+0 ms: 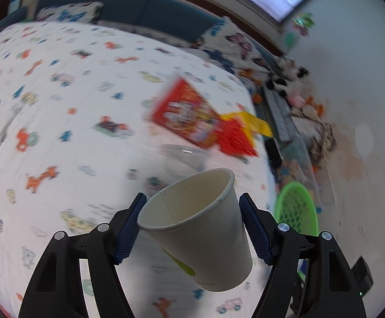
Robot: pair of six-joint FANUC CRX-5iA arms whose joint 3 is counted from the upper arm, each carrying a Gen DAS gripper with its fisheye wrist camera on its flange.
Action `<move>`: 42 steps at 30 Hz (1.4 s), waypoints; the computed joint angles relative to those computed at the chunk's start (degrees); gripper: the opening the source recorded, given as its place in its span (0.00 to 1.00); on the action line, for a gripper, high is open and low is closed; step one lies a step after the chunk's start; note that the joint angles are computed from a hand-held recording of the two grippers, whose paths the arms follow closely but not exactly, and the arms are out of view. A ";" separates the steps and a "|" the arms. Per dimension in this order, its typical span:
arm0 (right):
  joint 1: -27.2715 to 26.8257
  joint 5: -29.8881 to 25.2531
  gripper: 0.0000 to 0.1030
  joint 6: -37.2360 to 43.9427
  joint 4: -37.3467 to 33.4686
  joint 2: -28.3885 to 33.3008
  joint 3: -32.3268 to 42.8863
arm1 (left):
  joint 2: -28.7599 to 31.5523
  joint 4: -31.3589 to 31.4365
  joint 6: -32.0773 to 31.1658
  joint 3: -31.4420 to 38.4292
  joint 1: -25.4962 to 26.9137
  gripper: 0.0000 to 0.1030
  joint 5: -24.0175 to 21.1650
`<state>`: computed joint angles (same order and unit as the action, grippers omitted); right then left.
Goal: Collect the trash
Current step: 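Carry the clear lid and paper cup over the green basket, then open the right tool, then the left tool, dropping lid and cup into the basket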
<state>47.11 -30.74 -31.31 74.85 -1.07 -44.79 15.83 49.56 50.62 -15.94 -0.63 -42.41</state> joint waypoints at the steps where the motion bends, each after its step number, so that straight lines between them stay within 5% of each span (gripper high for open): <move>1: 0.33 -1.06 0.56 0.18 -0.77 -0.52 -0.46 | -0.13 -0.01 -0.49 0.11 -0.74 0.67 -0.27; 14: 2.21 -13.39 0.56 1.08 -11.57 -8.99 -7.18 | 1.36 -3.75 -2.09 5.26 -10.46 0.67 -2.11; 31: 2.57 -16.67 0.64 -3.71 -13.47 -13.38 -11.56 | 6.75 -10.01 -0.64 13.47 -19.38 0.67 -3.08; 42: 7.76 -21.13 0.64 -6.63 -14.28 -16.89 -13.30 | 10.04 -14.79 1.60 17.56 -22.54 0.68 -3.93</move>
<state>54.88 -51.87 -37.93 60.56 -17.96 -58.10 25.87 34.77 52.22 1.62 -23.17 -46.35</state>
